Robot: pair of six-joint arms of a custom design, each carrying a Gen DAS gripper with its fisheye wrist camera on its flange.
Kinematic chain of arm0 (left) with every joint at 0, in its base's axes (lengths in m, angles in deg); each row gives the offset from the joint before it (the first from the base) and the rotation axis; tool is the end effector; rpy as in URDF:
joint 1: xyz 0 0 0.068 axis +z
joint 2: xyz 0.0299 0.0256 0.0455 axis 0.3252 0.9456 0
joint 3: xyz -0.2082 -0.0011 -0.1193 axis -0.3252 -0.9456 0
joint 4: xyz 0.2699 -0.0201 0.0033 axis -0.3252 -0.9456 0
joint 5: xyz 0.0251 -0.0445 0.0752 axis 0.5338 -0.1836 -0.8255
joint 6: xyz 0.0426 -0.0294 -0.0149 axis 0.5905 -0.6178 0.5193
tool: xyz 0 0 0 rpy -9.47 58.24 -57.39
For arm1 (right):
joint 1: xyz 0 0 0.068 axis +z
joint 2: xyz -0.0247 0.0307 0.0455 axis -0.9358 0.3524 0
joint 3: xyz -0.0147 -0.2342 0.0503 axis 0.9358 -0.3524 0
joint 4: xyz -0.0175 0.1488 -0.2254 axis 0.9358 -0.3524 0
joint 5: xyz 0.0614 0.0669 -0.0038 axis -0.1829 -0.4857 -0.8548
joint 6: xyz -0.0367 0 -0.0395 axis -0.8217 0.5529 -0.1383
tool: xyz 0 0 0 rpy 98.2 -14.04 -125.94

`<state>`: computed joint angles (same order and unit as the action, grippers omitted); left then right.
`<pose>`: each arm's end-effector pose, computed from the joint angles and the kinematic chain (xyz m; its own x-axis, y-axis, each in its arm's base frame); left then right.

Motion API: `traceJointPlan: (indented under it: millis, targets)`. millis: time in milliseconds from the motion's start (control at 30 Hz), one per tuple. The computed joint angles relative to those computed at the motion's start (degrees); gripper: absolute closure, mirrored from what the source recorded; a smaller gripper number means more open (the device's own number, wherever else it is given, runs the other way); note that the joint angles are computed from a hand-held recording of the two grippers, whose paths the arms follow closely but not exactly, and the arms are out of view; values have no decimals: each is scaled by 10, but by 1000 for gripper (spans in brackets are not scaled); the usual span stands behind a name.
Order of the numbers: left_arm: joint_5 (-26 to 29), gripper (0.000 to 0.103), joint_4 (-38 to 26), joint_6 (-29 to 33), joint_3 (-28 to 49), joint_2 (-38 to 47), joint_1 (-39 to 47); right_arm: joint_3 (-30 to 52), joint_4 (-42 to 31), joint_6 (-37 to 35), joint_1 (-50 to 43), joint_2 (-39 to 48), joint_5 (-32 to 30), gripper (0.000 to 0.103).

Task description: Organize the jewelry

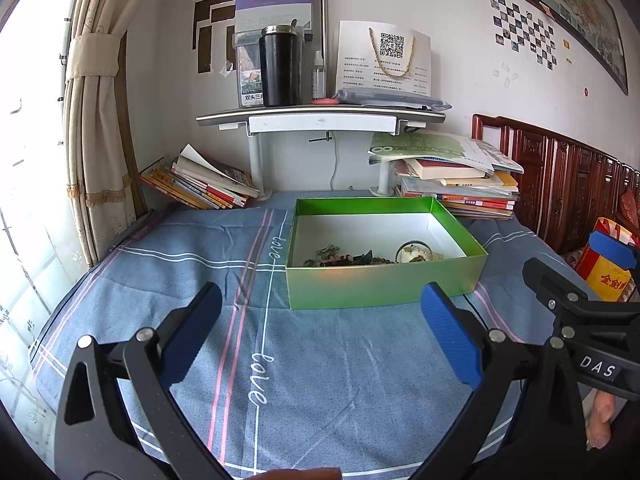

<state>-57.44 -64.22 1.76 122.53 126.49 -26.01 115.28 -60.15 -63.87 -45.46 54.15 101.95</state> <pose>0.2888 -0.2602 0.2702 -0.4544 0.0729 -0.8878 0.1097 0.9936 0.0254 0.2646 0.0995 0.2793 -0.4533 -0.0328 -0.8907 0.0835 0.9934 -0.0791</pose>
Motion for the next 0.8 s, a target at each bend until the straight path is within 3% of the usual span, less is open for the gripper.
traceJointPlan:
  millis: [800]
  targets:
    - [9,4,-5,1,-4,0,7,-11,7,-2,-5,1,-6,3]
